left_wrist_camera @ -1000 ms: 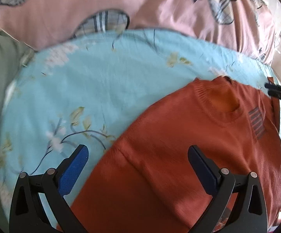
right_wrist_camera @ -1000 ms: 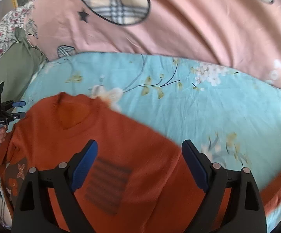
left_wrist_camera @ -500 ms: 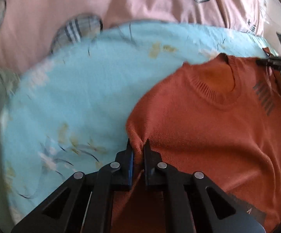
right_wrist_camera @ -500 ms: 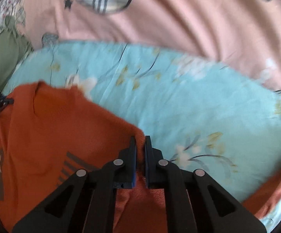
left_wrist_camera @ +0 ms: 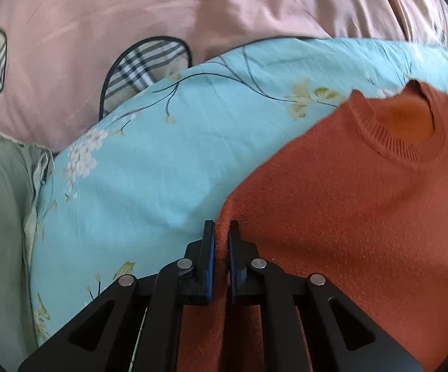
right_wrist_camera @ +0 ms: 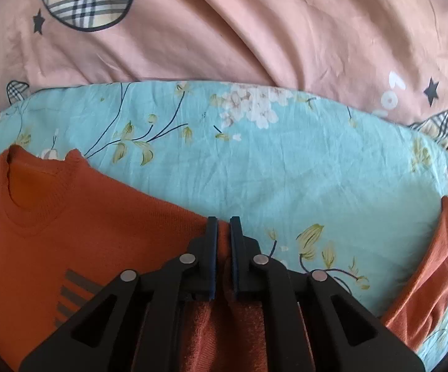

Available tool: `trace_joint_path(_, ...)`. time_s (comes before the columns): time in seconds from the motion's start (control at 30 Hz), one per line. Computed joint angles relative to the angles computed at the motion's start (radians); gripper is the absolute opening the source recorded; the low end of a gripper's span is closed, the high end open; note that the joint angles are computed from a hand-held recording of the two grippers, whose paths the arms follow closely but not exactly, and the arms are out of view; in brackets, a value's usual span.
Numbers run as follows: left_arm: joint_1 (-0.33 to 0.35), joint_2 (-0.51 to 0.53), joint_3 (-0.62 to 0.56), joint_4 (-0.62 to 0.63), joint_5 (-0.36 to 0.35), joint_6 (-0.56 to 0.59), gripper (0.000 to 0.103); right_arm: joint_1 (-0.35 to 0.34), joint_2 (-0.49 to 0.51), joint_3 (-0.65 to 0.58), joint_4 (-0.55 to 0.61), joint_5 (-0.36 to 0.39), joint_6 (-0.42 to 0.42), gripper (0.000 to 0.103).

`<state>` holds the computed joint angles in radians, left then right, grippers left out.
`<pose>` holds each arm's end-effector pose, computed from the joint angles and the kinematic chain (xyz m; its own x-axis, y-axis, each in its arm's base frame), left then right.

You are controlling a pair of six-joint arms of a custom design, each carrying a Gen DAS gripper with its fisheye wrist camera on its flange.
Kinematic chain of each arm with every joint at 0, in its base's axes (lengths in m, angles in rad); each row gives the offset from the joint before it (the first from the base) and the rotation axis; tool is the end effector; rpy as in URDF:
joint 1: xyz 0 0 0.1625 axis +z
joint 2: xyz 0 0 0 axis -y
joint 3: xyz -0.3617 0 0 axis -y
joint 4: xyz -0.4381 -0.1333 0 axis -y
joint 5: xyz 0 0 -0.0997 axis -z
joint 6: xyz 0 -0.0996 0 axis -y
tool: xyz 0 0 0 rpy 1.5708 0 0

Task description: Fold small clothes

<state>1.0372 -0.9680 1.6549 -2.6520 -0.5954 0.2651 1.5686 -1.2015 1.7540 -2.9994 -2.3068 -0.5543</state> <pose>-0.1486 -0.6757 0.1694 -0.4991 0.2193 -0.8383 0.6221 0.7642 -0.1705 0.0651 -0.6242 0.2992 -0.6300 0.1030 0.7698 -0.3883 0.8166 -0.4270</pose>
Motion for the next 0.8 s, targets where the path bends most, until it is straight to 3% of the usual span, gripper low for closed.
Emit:
trace_joint_path(0.07,-0.007,-0.022,0.008,0.042,0.006,-0.029,0.012,0.002,-0.016,0.002,0.031,0.012,0.032,0.024)
trace_joint_path(0.13,-0.027,-0.059,0.034,0.077,0.029,-0.072,0.015,0.014,-0.065,0.027,0.023,0.018,0.049,0.047)
trace_joint_path(0.17,-0.041,-0.085,0.052,0.088,0.037,-0.096,0.016,0.014,-0.108,0.049,0.018,0.046,0.062,0.049)
trace_joint_path(0.4,-0.135,-0.281,0.209,0.151,-0.044,-0.352,0.045,-0.026,-0.393,0.186,-0.016,0.095,0.191,0.050)
trace_joint_path(0.57,-0.207,-0.407,0.372,0.105,-0.141,-0.519,0.058,-0.194,-0.598,0.246,0.068,0.165,0.355,0.050)
trace_joint_path(0.7,-0.247,-0.416,0.445,0.076,-0.189,-0.635,0.059,-0.259,-0.604,0.216,0.078,0.214,0.424,0.050)
trace_joint_path(0.8,-0.273,-0.394,0.482,0.069,-0.223,-0.722,0.059,-0.259,-0.567,0.165,0.094,0.239,0.459,0.050)
